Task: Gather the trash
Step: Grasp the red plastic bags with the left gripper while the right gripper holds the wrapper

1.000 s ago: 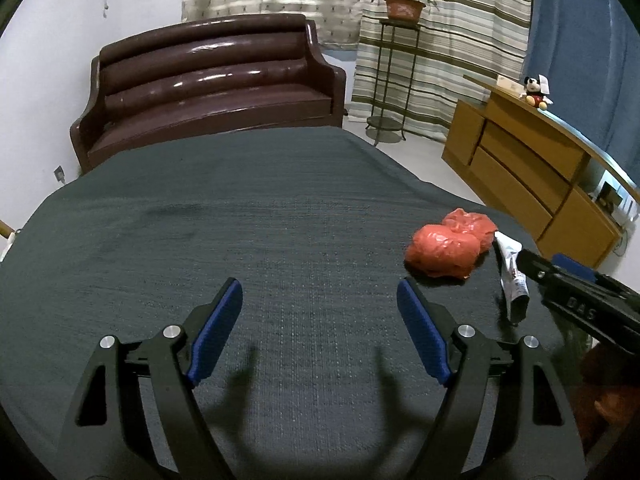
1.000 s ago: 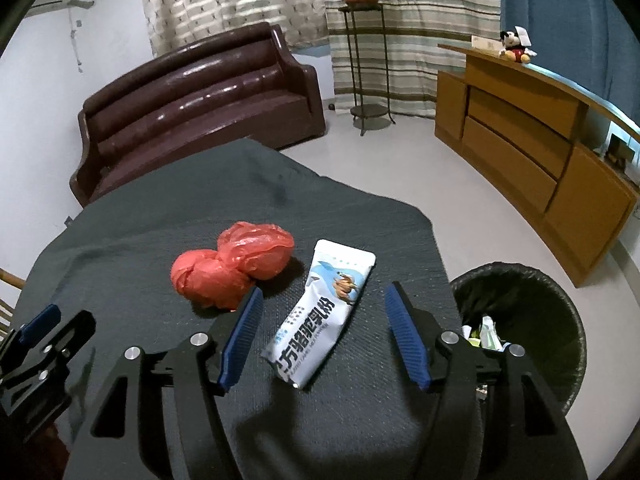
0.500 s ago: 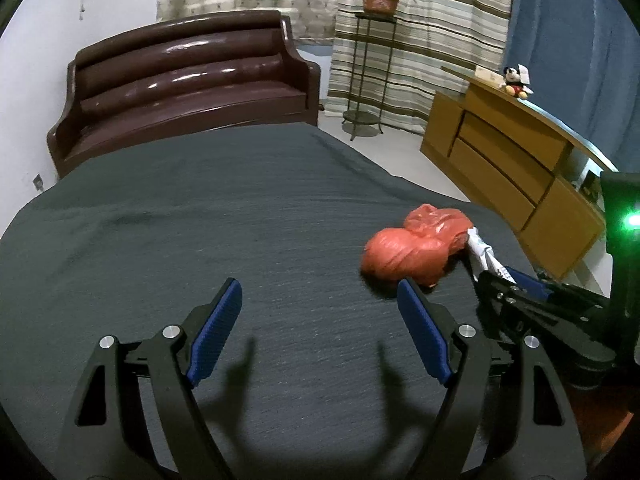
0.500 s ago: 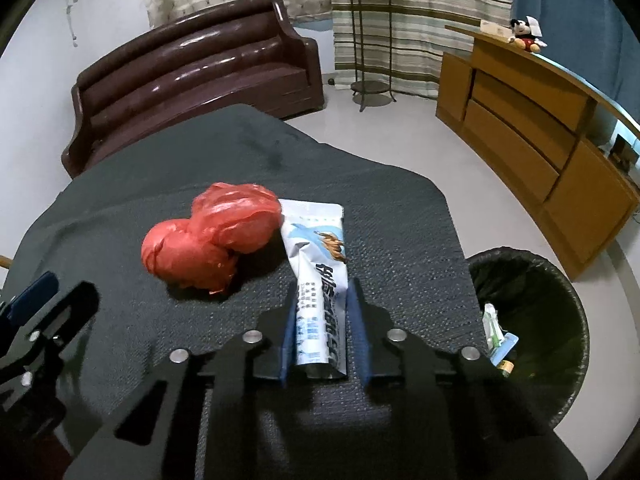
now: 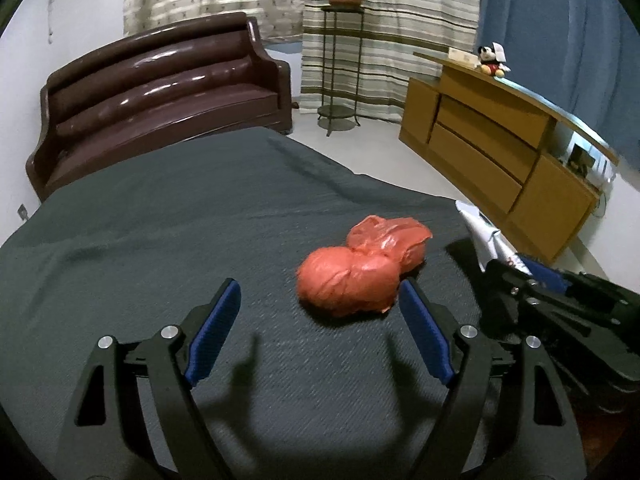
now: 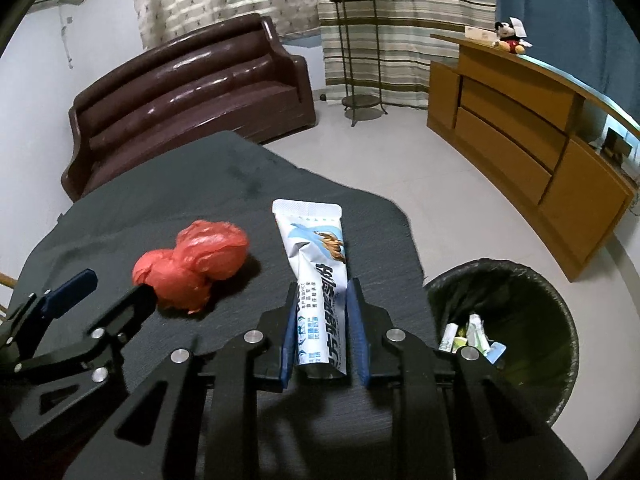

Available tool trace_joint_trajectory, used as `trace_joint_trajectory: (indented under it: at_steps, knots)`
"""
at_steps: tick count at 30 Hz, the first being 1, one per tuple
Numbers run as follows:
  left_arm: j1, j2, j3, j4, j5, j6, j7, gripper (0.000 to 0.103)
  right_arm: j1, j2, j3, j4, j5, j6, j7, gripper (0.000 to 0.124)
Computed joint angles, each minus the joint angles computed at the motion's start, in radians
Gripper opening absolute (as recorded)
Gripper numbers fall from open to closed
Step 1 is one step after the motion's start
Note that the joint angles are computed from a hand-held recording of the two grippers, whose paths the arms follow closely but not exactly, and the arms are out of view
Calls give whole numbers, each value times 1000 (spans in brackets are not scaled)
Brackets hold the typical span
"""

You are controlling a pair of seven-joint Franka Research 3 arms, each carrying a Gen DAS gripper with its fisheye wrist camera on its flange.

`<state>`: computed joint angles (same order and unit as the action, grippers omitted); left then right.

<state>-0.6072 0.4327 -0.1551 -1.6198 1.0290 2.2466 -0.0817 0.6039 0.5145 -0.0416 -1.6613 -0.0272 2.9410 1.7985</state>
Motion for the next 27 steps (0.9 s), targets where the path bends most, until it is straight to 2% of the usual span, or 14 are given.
trace_joint_trajectory:
  at_steps: [4, 6, 12, 14, 16, 17, 27]
  knots:
    - [2, 50, 5, 66, -15, 3, 51, 80, -20, 2, 10, 2, 15, 6, -13, 24]
    - [0, 70, 13, 92, -28, 4, 70, 87, -33, 6, 21, 7, 27, 7, -28, 24]
    - [-1, 115, 31, 149, -71, 21, 136, 87, -63, 18, 49, 19, 70, 5, -71, 24]
    - [1, 123, 34, 156, -89, 34, 154, 81, -68, 19, 55, 20, 82, 6, -85, 24]
    - [9, 129, 32, 158, -116, 50, 178, 63, -73, 20, 62, 19, 93, 8, -98, 24]
    - [7, 132, 34, 161, -124, 50, 187, 60, -76, 19, 66, 17, 100, 9, -106, 24]
    - [-28, 127, 54, 154, -100, 43, 178, 56, -83, 11, 76, 2, 136, 17, -151, 24]
